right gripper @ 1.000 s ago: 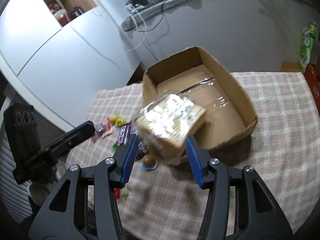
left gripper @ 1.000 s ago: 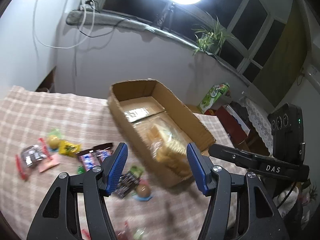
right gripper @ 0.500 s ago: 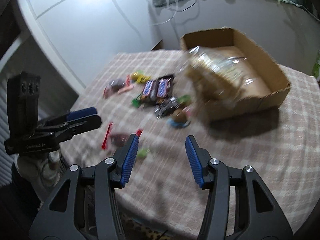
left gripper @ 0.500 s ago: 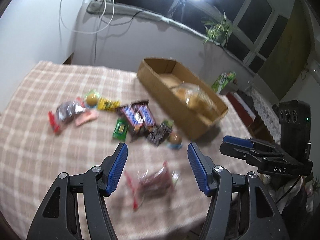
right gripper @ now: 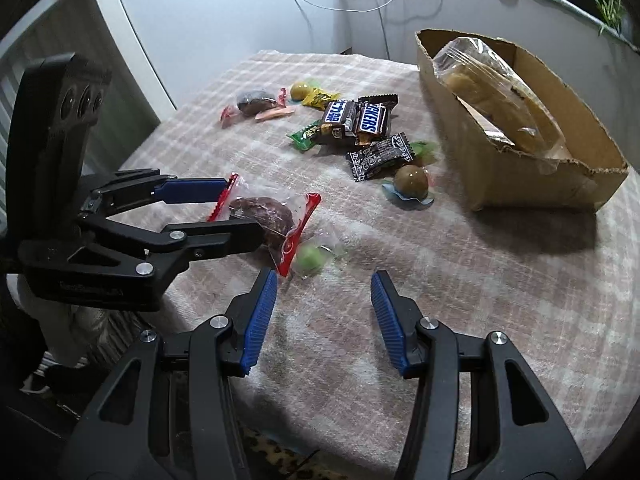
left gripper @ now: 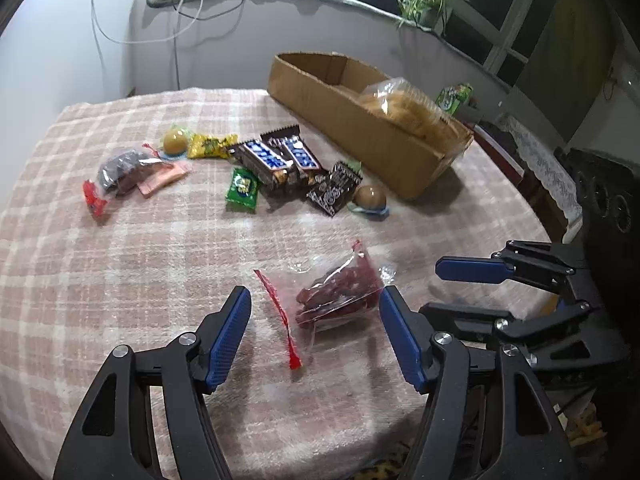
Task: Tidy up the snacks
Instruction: 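Grasp the red-edged dried fruit bag with the left gripper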
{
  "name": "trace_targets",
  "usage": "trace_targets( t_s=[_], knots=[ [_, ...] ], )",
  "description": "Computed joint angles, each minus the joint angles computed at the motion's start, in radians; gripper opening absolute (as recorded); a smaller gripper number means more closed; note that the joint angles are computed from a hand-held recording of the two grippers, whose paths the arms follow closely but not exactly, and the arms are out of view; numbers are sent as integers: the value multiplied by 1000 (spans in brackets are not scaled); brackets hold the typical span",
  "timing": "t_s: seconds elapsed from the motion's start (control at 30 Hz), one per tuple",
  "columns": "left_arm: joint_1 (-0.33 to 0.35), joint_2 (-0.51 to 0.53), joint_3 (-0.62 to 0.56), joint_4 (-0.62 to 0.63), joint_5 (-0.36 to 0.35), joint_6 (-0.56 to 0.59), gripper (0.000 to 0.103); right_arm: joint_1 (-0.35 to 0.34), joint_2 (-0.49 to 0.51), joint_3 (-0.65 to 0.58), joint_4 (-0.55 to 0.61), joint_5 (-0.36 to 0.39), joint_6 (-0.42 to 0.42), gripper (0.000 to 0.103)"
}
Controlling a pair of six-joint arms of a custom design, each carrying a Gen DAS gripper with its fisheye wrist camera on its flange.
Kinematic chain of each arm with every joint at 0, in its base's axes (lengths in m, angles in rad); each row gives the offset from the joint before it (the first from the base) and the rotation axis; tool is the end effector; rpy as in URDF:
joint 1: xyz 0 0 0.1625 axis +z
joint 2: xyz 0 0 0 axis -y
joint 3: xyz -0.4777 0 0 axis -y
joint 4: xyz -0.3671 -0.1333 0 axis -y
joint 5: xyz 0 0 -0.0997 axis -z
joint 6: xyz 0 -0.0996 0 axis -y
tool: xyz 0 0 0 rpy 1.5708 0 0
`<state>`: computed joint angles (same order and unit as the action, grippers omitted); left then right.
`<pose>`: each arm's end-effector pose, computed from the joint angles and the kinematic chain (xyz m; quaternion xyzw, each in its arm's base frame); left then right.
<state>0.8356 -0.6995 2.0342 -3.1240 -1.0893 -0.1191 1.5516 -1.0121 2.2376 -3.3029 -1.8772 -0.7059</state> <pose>-0.2478 -0.5415 0.0486 0.2679 0.9278 -0.1946 0.1718 0.0934 -0.5126 0.1875 0.2861 -0.9138 0.1792 0.2260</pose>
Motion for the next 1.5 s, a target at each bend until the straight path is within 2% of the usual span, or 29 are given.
trace_targets(
  t_s=[0.13, 0.47, 0.53, 0.6, 0.73, 0.8, 0.9, 1.03, 1.5],
  knots=[
    [10, 10, -8, -2, -11, 0, 71, 2, 11, -12, 5, -10, -1, 51],
    [34, 34, -30, -41, -69, -13, 71, 11, 55, -39, -1, -44, -31, 51],
    [40, 36, -31, -54, -79, -20, 67, 15, 64, -42, -12, -52, -43, 51],
    [50, 34, -32, -61, -107, -12, 53, 16, 71, -46, -18, -54, -51, 48],
    [52, 30, -24, -73, -111, 6, 49, 21, 83, -56, -21, -61, -63, 41],
    [56, 26, -18, -84, -113, 3, 47, 27, 89, -57, -27, -70, -77, 29],
    [62, 20, -7, -105, -114, -6, 45, 32, 96, -59, -37, -77, -87, 23],
    [64, 14, 1, -114, -114, -5, 44, 28, 94, -65, -31, -64, -71, 19],
    [59, -11, -4, -146, -104, -5, 40, 30, 12, -52, -42, 5, -51, 19]
  ],
)
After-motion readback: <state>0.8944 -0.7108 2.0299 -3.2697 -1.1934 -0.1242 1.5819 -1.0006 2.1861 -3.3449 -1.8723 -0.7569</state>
